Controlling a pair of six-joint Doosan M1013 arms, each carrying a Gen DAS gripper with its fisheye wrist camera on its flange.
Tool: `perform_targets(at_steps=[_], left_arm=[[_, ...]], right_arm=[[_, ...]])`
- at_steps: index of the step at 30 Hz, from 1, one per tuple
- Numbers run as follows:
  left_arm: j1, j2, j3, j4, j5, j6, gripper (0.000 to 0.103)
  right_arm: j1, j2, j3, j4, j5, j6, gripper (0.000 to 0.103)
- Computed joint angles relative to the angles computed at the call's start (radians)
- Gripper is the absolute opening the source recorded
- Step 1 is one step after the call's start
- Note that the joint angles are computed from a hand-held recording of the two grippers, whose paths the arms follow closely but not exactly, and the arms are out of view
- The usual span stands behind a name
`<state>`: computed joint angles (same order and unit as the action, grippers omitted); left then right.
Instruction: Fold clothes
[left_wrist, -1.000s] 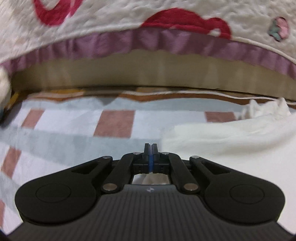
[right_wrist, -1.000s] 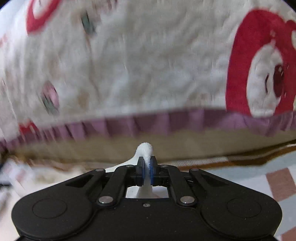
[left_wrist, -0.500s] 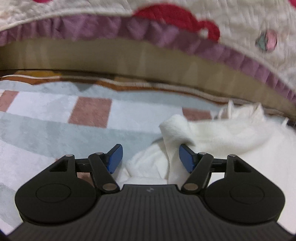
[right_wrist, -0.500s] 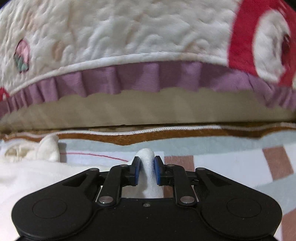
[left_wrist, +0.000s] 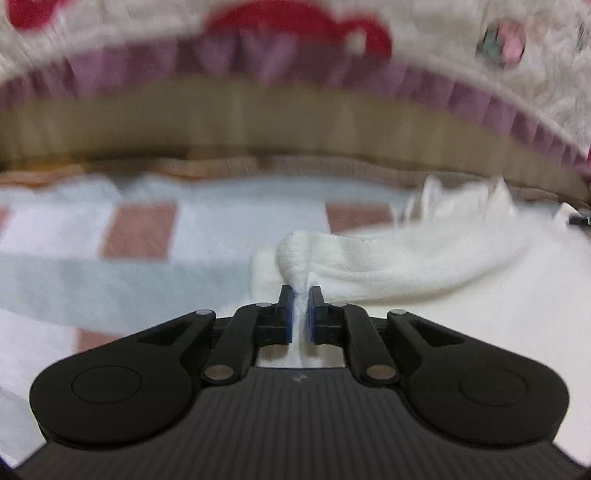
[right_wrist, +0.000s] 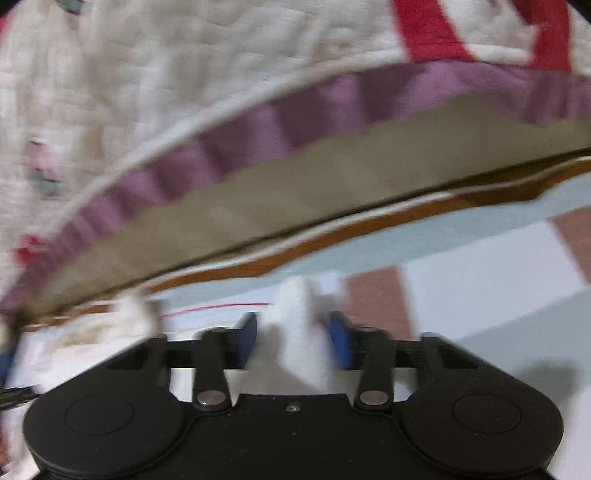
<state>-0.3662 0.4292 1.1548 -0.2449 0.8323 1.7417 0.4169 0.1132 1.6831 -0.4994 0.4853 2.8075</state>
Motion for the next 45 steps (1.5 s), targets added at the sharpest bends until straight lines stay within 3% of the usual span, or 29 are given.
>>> perform_targets(at_steps=[2, 4, 6, 9, 11, 13, 14, 16, 19, 21, 24, 27, 31, 35, 37, 41, 43, 45], left_arm=[[-0.002, -0.048, 0.051, 0.029, -0.115, -0.076, 0.007], [0.004, -0.076, 0.084, 0.042, -0.191, -0.134, 0.007], [0.003, -0.07, 0.088, 0.095, -0.198, -0.192, 0.008], [-0.006, -0.023, 0.056, 0.161, -0.103, -0.278, 0.01], [-0.015, 0.006, 0.03, 0.221, -0.039, -0.323, 0.028], [-0.033, 0.005, 0.026, 0.332, -0.022, -0.392, 0.047], [-0.041, 0.002, 0.026, 0.376, -0.017, -0.422, 0.049], [-0.04, -0.025, 0.045, 0.365, -0.036, -0.401, 0.049], [-0.034, -0.071, 0.083, 0.304, -0.073, -0.33, 0.049], [-0.035, -0.111, 0.123, 0.194, -0.085, -0.237, 0.047], [-0.045, -0.165, 0.184, 0.077, -0.069, -0.132, 0.047], [-0.07, -0.2, 0.231, 0.062, -0.022, -0.091, 0.047], [-0.089, -0.24, 0.294, 0.117, -0.009, -0.122, 0.049], [-0.087, -0.255, 0.321, 0.144, -0.019, -0.149, 0.049], [-0.098, -0.259, 0.339, 0.22, -0.048, -0.182, 0.049], [-0.1, -0.262, 0.364, 0.252, -0.076, -0.198, 0.049], [-0.097, -0.261, 0.364, 0.241, -0.076, -0.203, 0.049], [-0.095, -0.262, 0.365, 0.235, -0.079, -0.203, 0.049]], right_arm=[[0.02, -0.016, 0.023, -0.187, -0.056, 0.118, 0.007], [0.032, -0.022, 0.025, -0.298, -0.064, 0.194, 0.007], [0.039, -0.02, 0.015, -0.35, -0.052, 0.196, 0.006], [0.042, 0.0, -0.019, -0.323, 0.004, 0.108, 0.006], [0.041, 0.026, -0.054, -0.236, 0.072, -0.016, 0.006], [0.042, 0.054, -0.093, -0.144, 0.157, -0.153, 0.007], [0.05, 0.064, -0.108, -0.143, 0.203, -0.167, 0.013], [0.071, 0.071, -0.122, -0.194, 0.269, -0.117, 0.024], [0.095, 0.059, -0.124, -0.223, 0.312, -0.054, 0.025], [0.112, 0.037, -0.109, -0.243, 0.309, 0.006, 0.029], [0.152, -0.012, -0.066, -0.273, 0.291, 0.088, 0.034], [0.22, -0.055, -0.022, -0.33, 0.312, 0.148, 0.038], [0.309, -0.101, 0.033, -0.399, 0.445, 0.347, 0.04], [0.353, -0.139, 0.075, -0.37, 0.534, 0.554, 0.04], [0.385, -0.145, 0.079, -0.346, 0.591, 0.651, 0.041], [0.443, -0.185, 0.16, -0.403, 0.513, 0.992, 0.05], [0.453, -0.186, 0.189, -0.441, 0.464, 1.16, 0.051], [0.449, -0.171, 0.197, -0.458, 0.423, 1.234, 0.053]])
